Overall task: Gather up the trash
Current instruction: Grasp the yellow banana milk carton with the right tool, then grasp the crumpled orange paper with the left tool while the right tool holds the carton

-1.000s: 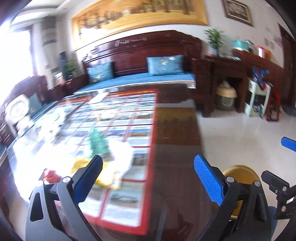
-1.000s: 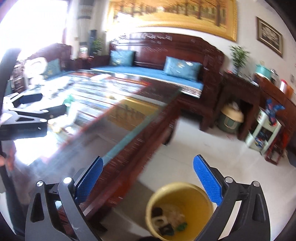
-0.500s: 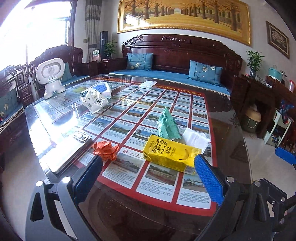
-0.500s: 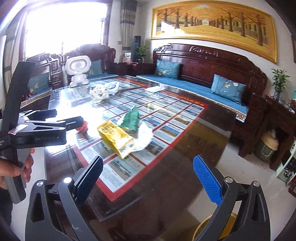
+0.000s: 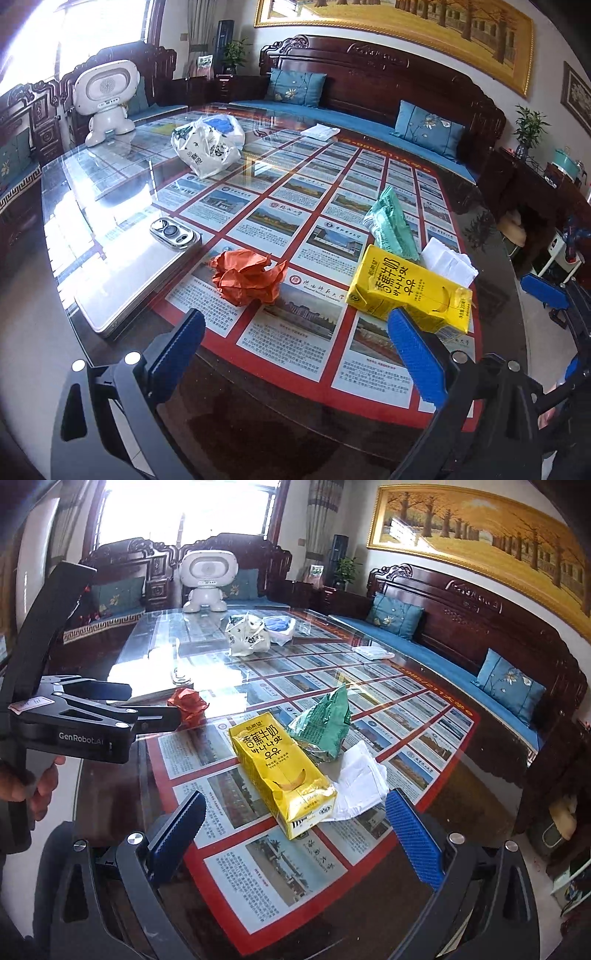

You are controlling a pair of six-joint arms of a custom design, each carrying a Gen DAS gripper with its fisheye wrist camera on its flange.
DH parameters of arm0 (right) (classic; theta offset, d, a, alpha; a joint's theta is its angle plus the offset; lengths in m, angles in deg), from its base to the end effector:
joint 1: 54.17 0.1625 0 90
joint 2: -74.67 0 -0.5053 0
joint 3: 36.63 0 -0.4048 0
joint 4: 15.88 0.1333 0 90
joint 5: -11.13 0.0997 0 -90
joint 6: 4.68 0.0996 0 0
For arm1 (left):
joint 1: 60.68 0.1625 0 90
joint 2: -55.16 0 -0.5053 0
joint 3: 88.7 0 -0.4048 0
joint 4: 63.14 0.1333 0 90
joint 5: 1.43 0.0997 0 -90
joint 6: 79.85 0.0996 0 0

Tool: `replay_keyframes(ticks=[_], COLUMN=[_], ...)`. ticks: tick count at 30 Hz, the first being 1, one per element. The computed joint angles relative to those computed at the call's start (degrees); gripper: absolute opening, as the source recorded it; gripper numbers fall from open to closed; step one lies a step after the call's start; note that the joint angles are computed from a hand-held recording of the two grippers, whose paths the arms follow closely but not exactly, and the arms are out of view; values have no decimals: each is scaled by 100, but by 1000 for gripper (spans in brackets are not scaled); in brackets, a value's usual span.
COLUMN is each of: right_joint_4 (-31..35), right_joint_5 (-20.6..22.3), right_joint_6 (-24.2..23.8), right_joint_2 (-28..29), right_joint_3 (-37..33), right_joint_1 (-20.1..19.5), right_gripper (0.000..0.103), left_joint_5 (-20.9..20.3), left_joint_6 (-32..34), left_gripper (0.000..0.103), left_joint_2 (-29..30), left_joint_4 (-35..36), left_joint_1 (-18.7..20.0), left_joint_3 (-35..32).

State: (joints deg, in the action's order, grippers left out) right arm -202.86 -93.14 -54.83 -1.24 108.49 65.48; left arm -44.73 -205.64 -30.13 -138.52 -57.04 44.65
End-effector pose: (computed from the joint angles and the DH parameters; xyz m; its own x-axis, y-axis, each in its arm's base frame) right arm 0.2923 -0.2937 0.2352 -0.2401 -0.8336 0.4975 -0.9707 0.2013 -0.1311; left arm -0.2834 -0.2242 0.2451 -0.7235 -0.4479 -0.5253 0.2203 0.5714 -0.7905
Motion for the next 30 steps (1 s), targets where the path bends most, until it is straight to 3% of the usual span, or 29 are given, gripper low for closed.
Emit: replay_keyframes(ticks=[7,12,13,15,17,22,26,30], right_joint_4=[-127,5,70,681,1115,1381,1891,2085], right_joint_5=[-210,-274,-268,-318,-301,-236,162,351], right_joint_6=[-526,-645,-638,-517,-410,-270,43,66], right_joint_2=[787,1098,1136,1151,1162,1052,728,458], right_joint_3=[-308,-524,-567,-767,-885,-910,-938,-896], right_joint_1=[-6,-31,-34,-24,-56,-96,-170,-142], right_gripper=[94,90,85,55,44,42,42,42], left_joint_5=[11,115,131,145,153,182,240,403], left_joint_6=[238,214,178,168,233,317,369,444], left_gripper=[99,99,99,99,99,99,99,99], left_joint_2=[-264,-451,-477,-542,-586,-576,-581,-557], left_joint_4=[-523,-601,-587,-631,-745,-893,-928,-912], left_joint_1=[230,349,364,384,416,487,539,678], left_joint_3=[334,412,421,455,500,539,531,474])
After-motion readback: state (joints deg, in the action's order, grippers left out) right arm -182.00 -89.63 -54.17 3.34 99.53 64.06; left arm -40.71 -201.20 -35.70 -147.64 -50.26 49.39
